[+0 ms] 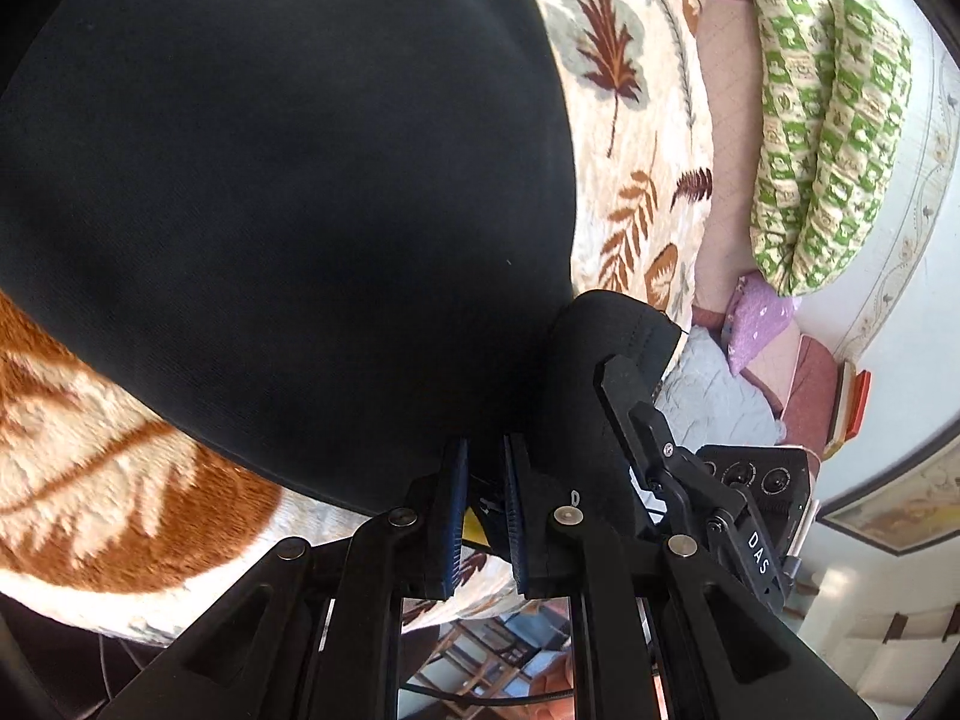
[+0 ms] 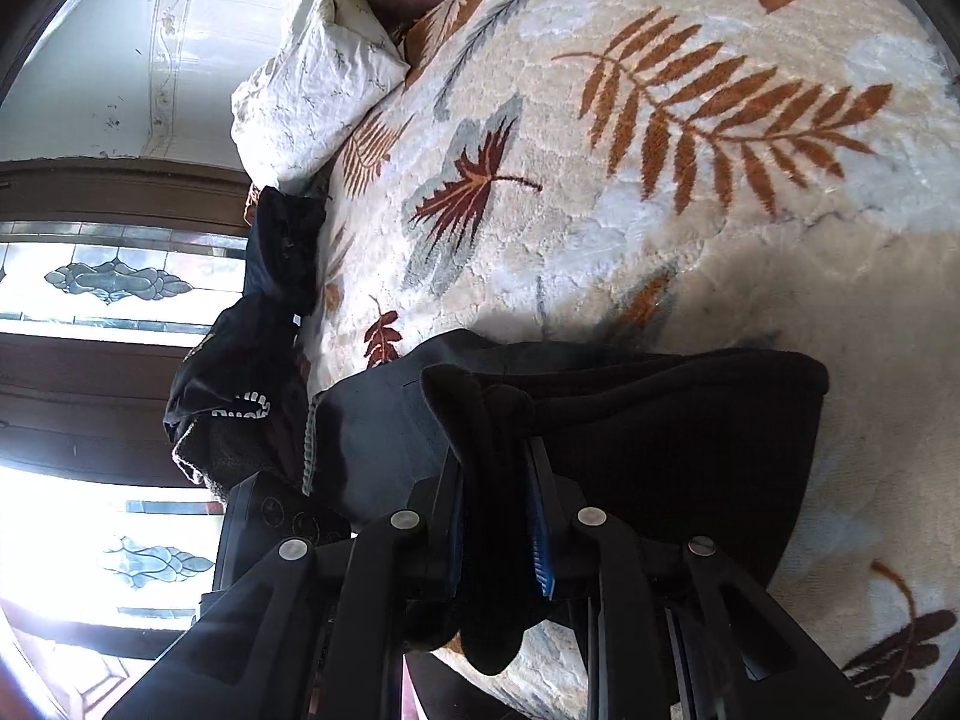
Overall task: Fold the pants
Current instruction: 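Lift the held end with both grippers and fold it over the strip, then lower the folded end onto the strip and open both grippers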
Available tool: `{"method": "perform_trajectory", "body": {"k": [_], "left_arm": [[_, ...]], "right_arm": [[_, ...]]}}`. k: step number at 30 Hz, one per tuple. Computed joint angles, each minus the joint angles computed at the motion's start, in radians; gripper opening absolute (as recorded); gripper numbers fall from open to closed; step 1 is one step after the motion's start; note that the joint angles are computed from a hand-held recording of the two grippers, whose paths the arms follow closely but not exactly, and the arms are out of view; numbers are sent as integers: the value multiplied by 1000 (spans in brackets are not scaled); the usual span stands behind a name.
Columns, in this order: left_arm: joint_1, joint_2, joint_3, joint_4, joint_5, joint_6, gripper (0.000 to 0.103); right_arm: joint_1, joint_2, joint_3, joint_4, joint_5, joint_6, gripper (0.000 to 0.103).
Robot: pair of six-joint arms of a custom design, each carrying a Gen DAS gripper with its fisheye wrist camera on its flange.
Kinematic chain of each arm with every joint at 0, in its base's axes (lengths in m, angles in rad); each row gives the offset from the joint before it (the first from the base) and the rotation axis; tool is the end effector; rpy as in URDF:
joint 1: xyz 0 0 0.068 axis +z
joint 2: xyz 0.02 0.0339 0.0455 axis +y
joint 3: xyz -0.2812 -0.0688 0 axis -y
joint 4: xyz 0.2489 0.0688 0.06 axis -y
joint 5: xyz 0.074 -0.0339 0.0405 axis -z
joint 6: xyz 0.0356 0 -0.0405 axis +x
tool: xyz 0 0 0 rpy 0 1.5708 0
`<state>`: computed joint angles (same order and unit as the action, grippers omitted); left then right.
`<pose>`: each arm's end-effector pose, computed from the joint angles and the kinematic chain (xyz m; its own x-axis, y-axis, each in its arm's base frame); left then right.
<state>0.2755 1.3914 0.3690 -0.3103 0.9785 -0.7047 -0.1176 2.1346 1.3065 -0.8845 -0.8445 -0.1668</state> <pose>0.1744 0.0186 0.1178 -0.7360 -0.5839 0.3426 -0.5780 0.2786 -0.7670 0.3696 -0.0169 0.1117 -0.9998 0.0071 0.0165 0.0171 0.6574 0.7533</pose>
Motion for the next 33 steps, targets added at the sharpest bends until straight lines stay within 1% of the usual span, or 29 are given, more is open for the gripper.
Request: {"method": "perform_trajectory", "body": {"k": [2, 4, 7, 8, 9, 10, 11, 12, 14, 16, 18, 19, 20, 21, 22, 23, 24, 26, 28, 30, 31, 33], "left_arm": [[69, 51, 9, -52, 12, 100, 10], [98, 88, 9, -65, 9, 148, 10], [104, 136, -9, -16, 25, 146, 10], [113, 139, -8, -29, 26, 164, 10], [120, 138, -4, -50, 25, 185, 11], [118, 131, -3, -51, 22, 183, 11], [127, 111, -1, -82, 13, 204, 12], [119, 82, 0, -85, -8, 191, 13], [139, -13, 12, -181, -68, 243, 16], [165, -127, 26, -290, -136, 302, 26], [196, -244, 46, -394, -209, 362, 44], [213, -295, 57, -442, -235, 399, 47], [226, -335, 67, -485, -252, 438, 54], [235, -368, 76, -523, -262, 473, 59], [238, -395, 81, -548, -264, 494, 61], [232, -415, 84, -569, -263, 511, 65], [219, -434, 83, -583, -262, 520, 67], [119, -475, 80, -559, -299, 448, 68], [22, -481, 69, -518, -345, 372, 68], [-8, -459, 58, -493, -342, 342, 68], [-39, -450, 61, -476, -351, 310, 68], [-42, -437, 70, -476, -365, 314, 68]], "right_arm": [[26, 11, -15, 44, -1, 49, 20], [38, 17, -29, 78, 12, 72, 20], [39, 22, -48, 107, 21, 92, 20], [39, 21, -50, 111, 23, 95, 21], [39, 20, -52, 112, 23, 96, 21], [39, 16, -55, 116, 23, 103, 22], [36, 11, -59, 117, 19, 111, 23], [34, 3, -58, 113, 14, 114, 26], [24, -32, -70, 102, 3, 98, 35], [5, -84, -98, 93, -21, 73, 37], [-32, -146, -131, 74, -45, 32, 37], [-58, -178, -150, 59, -66, 6, 38], [-88, -206, -167, 34, -88, -32, 42], [-123, -233, -188, 10, -105, -72, 45], [-158, -258, -213, -7, -116, -103, 50], [-193, -276, -238, -26, -125, -137, 52], [-226, -284, -261, -46, -137, -172, 53], [-282, -280, -310, -59, -150, -200, 53], [-309, -258, -360, -43, -168, -189, 53], [-314, -253, -417, 21, -179, -124, 53], [-314, -256, -447, 72, -190, -67, 53], [-302, -263, -504, 205, -204, 82, 53]]}}
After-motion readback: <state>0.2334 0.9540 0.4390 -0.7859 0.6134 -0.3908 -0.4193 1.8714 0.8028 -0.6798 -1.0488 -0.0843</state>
